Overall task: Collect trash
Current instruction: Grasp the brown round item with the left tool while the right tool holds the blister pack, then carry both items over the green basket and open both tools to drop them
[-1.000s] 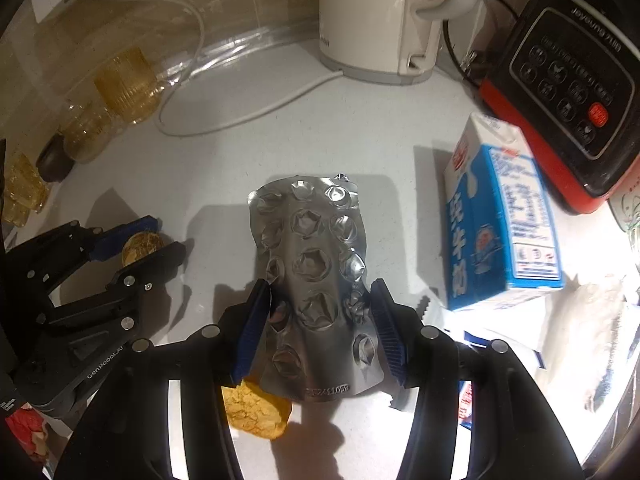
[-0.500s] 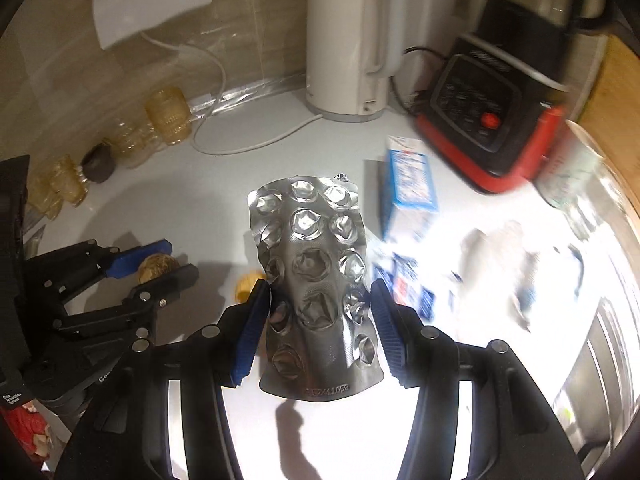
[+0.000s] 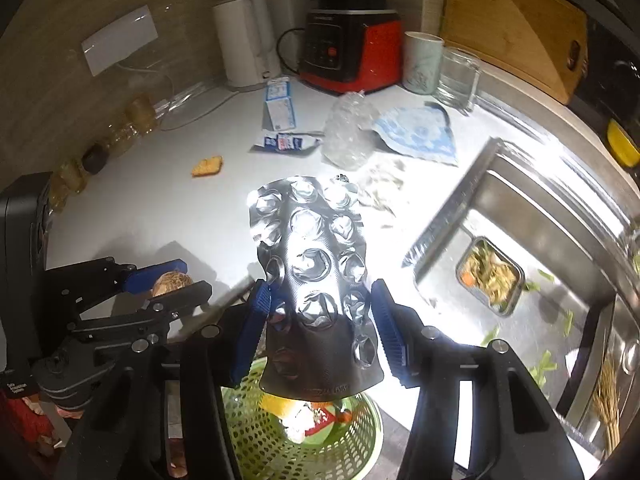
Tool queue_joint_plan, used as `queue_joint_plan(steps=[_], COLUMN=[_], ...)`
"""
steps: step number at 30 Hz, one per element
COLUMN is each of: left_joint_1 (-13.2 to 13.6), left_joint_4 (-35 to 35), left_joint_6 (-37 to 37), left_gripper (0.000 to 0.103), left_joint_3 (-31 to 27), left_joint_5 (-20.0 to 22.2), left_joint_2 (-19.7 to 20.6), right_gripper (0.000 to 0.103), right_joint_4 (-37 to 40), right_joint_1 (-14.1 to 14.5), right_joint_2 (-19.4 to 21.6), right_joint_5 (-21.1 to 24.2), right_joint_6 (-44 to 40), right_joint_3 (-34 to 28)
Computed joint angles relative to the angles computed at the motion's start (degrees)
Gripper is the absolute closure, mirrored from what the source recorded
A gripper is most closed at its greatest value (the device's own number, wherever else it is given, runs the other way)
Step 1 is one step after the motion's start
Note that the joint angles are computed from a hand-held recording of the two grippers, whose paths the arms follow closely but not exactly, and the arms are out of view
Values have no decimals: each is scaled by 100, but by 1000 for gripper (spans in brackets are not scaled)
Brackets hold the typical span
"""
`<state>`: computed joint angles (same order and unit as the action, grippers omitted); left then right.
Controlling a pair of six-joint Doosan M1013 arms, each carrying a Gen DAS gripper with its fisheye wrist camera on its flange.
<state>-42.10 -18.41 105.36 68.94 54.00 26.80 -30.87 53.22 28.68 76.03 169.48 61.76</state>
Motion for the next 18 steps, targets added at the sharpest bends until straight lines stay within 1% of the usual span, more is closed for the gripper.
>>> queue_joint_plan(steps=[4,8,14,17,18], left_joint_1=[-210,-392,-587,-648,-653], left_joint_4=[63,274,536,652,636], left_joint_6=[-141,-411,-772,-986,-1029], left_gripper=[70,70,70,70,68], left_joint_3=[352,694,1121,1204,1231], left_joint_5=[-35,-33,46,194,210], left_joint_2=[-193,-340,-483,-493,-506], right_gripper=[50,50,50,50,50], right_joint_4=[0,19,11,-29,-39], right_joint_1=[258,488,728,805,827], right_joint_2=[-338,-549,-717,-762,-770], right_joint_5=[-53,-105,-155,-207,-220], right_joint_6=[634,1018,1324,1413,1436], right_joint_3=[570,930,1199,1267,1280])
